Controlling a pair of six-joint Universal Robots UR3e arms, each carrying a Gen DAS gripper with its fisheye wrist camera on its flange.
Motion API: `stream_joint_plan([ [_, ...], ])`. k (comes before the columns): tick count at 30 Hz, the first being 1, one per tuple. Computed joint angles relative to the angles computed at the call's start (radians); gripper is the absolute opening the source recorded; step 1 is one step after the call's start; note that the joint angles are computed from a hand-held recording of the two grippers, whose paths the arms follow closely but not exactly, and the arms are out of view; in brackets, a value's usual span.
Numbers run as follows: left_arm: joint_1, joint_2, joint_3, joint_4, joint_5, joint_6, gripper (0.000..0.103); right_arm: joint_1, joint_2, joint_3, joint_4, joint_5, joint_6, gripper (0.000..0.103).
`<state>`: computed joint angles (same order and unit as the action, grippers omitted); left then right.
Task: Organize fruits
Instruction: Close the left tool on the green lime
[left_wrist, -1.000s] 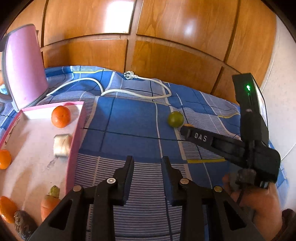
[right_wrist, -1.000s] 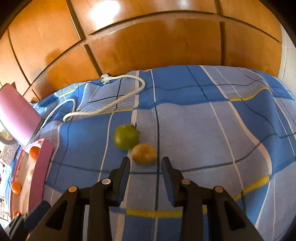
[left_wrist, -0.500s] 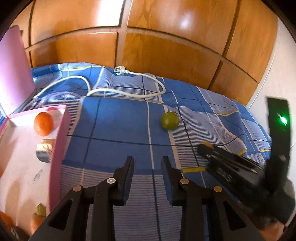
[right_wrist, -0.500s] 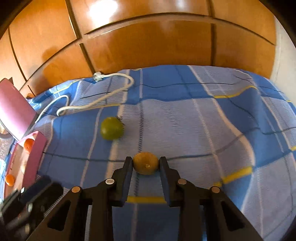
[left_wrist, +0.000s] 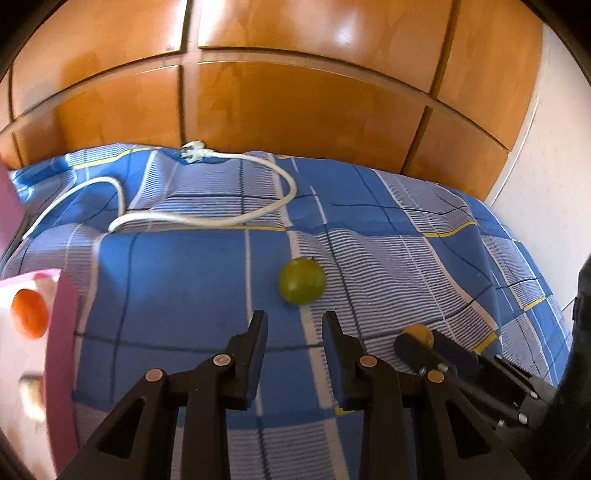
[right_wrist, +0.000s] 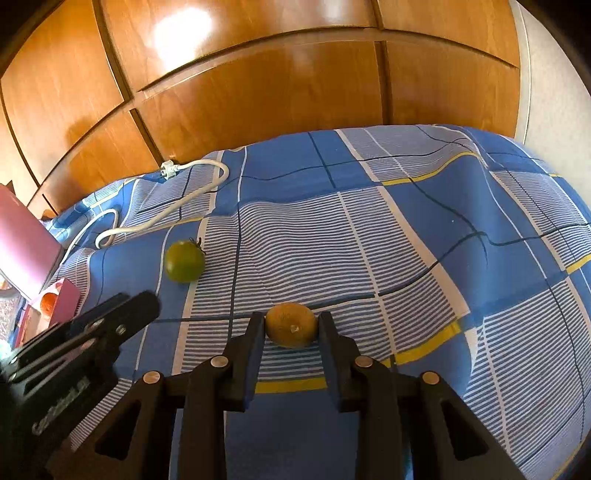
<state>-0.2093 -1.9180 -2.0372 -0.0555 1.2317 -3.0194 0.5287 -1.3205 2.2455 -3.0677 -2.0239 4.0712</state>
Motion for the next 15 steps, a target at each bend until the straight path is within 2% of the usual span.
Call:
stream_joint_plan([
  [10,-0.042,-0.114,0.134,-0.027,0.025,-0.044,0.031,0.004,0.020,-0.036,0.031,-0.017,-0.015,0.030],
  [15,-0.065,-0.153,0.200,-0.041,0.053,-0.058,0.035,-0.023,0.030,-0.043,0.014,-0.005,-0.038,0.030],
])
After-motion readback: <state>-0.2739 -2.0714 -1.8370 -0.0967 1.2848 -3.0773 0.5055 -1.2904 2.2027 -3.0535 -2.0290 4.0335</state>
